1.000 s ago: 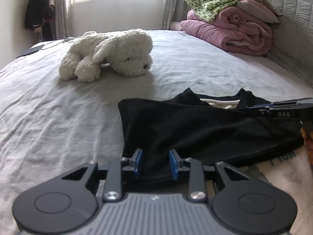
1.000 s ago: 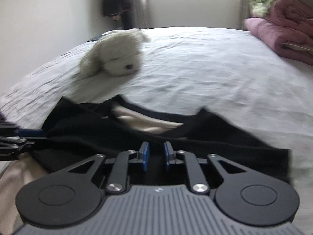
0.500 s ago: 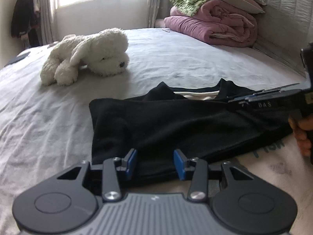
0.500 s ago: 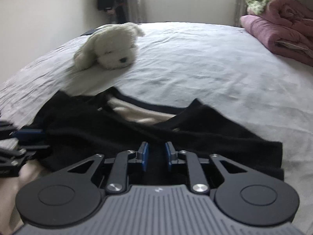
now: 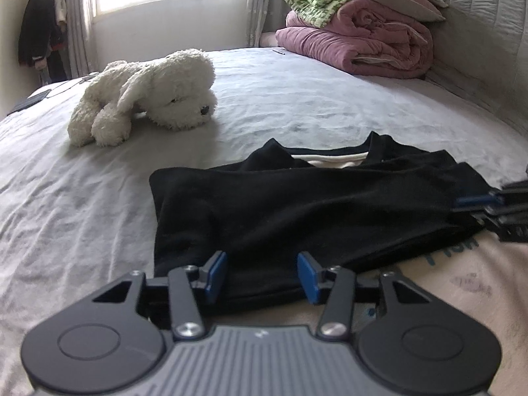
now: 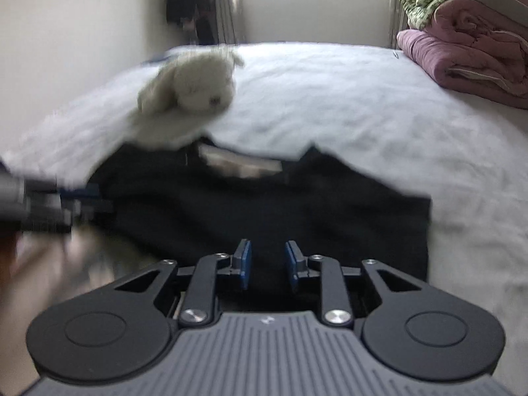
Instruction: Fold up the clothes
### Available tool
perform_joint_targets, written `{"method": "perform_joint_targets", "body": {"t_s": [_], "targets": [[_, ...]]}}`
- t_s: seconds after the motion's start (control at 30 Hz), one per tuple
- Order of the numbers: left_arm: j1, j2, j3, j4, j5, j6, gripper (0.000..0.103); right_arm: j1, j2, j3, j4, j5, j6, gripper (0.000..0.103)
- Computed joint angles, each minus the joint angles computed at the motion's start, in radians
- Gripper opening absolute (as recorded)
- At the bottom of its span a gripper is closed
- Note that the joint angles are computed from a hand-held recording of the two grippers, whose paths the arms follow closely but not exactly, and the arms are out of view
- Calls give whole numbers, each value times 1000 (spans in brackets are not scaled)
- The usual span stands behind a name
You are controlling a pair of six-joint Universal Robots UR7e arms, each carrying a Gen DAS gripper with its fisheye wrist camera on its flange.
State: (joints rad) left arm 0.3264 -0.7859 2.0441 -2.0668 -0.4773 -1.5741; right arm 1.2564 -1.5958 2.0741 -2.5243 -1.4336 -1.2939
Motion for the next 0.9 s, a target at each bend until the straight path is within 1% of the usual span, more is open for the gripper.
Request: {"method": "perform_joint_targets", "body": {"t_s": [0.03, 0.1, 0.13, 0.23, 0.33, 0.5, 0.53, 0.6, 0.67, 0.83, 0.9], "targets": [[0, 0, 0, 1, 0, -2, 50, -20, -11, 7, -9, 14, -16, 27], [0, 1, 0, 3, 1, -6, 50, -46, -29, -7, 17, 30, 1, 28], [1, 1, 0, 3, 1, -5, 50, -49, -34, -15, 24, 25, 11, 29], [2, 3, -2, 7, 5, -11, 51, -58, -45, -12, -3, 8, -32, 29], [2, 7, -7, 19, 6, -20, 51, -83, -46, -27, 37, 37, -5, 29], [-1, -7, 1, 7, 0, -30, 51, -66, -51, -42, 59, 16, 22, 30], [-3, -12, 6, -2, -1, -39, 52, -66, -56, -49, 72, 17, 26, 34], [-9, -22, 16, -21, -3, -59, 54, -70, -66, -53, 71, 20, 37, 35], [-14, -29, 31, -64, -3, -67, 58, -74, -71, -63, 98, 21, 61, 35], [-19, -40, 61, -113, -12, -89, 59, -59, -81, -47, 99, -11, 46, 35], [-21, -40, 57, -99, -15, -98, 59, -59, -89, -58, 153, -7, 68, 35]]}}
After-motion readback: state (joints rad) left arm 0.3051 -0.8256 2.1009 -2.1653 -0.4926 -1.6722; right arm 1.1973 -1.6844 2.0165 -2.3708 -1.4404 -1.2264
